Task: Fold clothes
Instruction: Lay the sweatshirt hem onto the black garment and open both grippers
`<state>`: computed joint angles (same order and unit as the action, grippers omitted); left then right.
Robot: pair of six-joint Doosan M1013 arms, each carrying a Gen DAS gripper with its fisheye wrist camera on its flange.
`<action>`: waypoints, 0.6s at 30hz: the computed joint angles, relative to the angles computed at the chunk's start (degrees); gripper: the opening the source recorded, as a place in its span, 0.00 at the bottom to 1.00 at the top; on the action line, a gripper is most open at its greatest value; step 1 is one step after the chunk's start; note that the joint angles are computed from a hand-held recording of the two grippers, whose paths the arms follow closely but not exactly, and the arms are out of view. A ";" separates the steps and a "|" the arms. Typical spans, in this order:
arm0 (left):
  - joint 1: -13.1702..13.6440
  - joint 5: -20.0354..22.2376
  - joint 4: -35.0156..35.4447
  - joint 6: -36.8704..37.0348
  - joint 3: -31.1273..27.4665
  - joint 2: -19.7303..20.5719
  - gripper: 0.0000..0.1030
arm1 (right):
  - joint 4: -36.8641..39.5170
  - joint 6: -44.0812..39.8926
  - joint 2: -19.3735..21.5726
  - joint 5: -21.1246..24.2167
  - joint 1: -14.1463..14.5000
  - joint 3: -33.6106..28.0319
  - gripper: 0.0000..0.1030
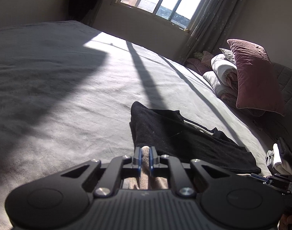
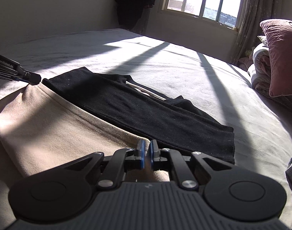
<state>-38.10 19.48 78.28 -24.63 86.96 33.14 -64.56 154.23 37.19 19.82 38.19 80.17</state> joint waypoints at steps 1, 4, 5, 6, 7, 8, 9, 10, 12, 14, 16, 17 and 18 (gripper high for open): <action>-0.08 0.69 -3.61 4.49 -0.57 0.38 0.08 | 3.58 -3.17 0.42 0.36 -0.10 -0.60 0.06; -0.50 2.53 -6.24 8.77 -1.10 0.58 0.11 | 3.80 -2.86 1.07 1.39 0.15 -1.07 0.09; -0.64 3.15 -6.93 10.00 -1.27 0.64 0.14 | 3.53 -2.67 1.02 1.84 0.30 -1.09 0.15; -0.78 3.77 -7.57 11.18 -1.44 0.70 0.20 | 3.55 -2.84 0.82 2.36 0.43 -1.04 0.19; -1.03 4.52 -5.80 9.56 -1.21 0.42 0.25 | 2.73 -1.57 0.38 2.56 0.46 -0.62 0.22; -1.38 5.43 -2.33 6.66 -0.73 0.00 0.25 | 1.48 0.46 -0.17 2.59 0.45 0.01 0.27; -1.71 6.11 1.27 3.93 -0.15 -0.45 0.25 | -1.10 4.17 -0.88 2.37 0.39 0.99 0.29; -1.96 6.39 4.60 1.65 0.44 -0.94 0.25 | -4.46 8.92 -1.75 1.93 0.26 2.29 0.30; -2.13 5.01 10.50 -2.21 1.67 -1.82 0.25 | -9.15 16.70 -3.32 1.67 -0.01 4.62 0.30; -2.21 3.10 15.35 -4.93 2.60 -2.42 0.25 | -10.17 20.07 -4.33 1.61 -0.33 6.18 0.30; -2.27 1.09 15.96 -3.53 2.71 -2.41 0.25 | -9.85 20.90 -4.62 2.81 -0.51 6.92 0.30; -2.33 0.46 14.34 -1.05 2.47 -2.23 0.25 | -10.50 22.00 -4.58 4.34 -0.43 7.04 0.30; -2.58 0.73 11.09 2.83 1.86 -1.75 0.25 | -11.20 23.87 -4.38 6.52 -0.37 6.92 0.30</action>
<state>-40.68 20.22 89.37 -21.79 88.81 31.39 -75.76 178.10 32.81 26.34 37.82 87.09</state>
